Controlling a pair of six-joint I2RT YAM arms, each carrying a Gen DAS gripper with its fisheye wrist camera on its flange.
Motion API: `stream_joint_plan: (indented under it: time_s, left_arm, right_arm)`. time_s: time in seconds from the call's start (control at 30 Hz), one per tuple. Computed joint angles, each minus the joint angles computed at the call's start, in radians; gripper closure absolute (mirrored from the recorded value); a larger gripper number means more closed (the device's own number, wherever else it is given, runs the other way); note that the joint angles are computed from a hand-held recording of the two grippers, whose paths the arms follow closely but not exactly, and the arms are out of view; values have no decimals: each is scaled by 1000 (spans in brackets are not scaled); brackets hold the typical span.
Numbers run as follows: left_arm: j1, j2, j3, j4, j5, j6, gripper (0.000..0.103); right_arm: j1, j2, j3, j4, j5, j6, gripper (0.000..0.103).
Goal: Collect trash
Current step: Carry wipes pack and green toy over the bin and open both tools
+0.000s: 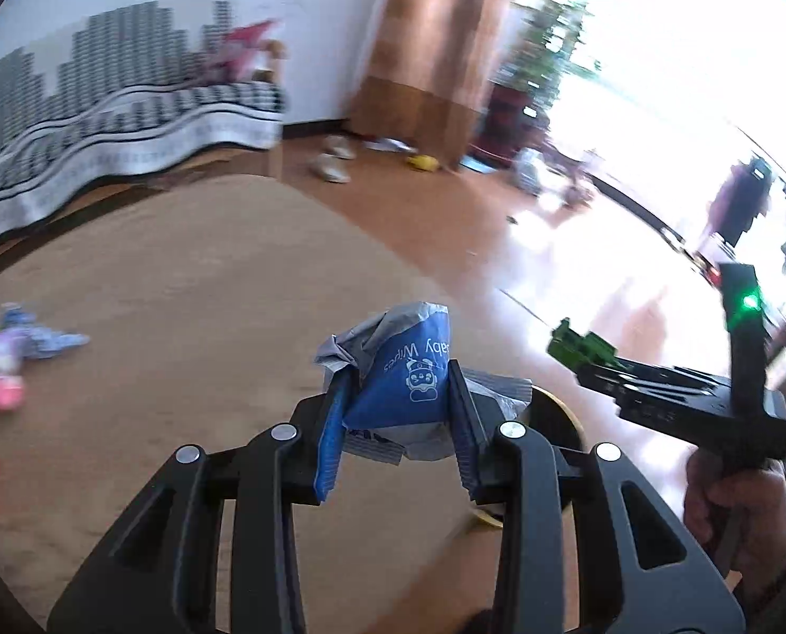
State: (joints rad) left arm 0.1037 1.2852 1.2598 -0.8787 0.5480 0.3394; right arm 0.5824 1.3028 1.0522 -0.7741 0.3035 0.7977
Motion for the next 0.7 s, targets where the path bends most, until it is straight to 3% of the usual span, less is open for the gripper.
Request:
stream_joint_plan:
  time_s: [0.13, 0.3, 0.47, 0.7]
  left_arm:
    - [-259, -70, -143, 111, -107, -107, 68]
    - [-466, -57, -222, 200, -216, -190, 68]
    - [-515, 2, -221, 241, -237, -211, 68]
    - [-536, 29, -226, 265, -246, -234, 68]
  right_arm:
    - [-172, -161, -193, -15, -85, -29, 56]
    - [-357, -230, -326, -19, -217, -94, 56]
    - [-446, -229, -367, 1, -302, -141, 56]
    - [-418, -172, -330, 29, -301, -123, 56]
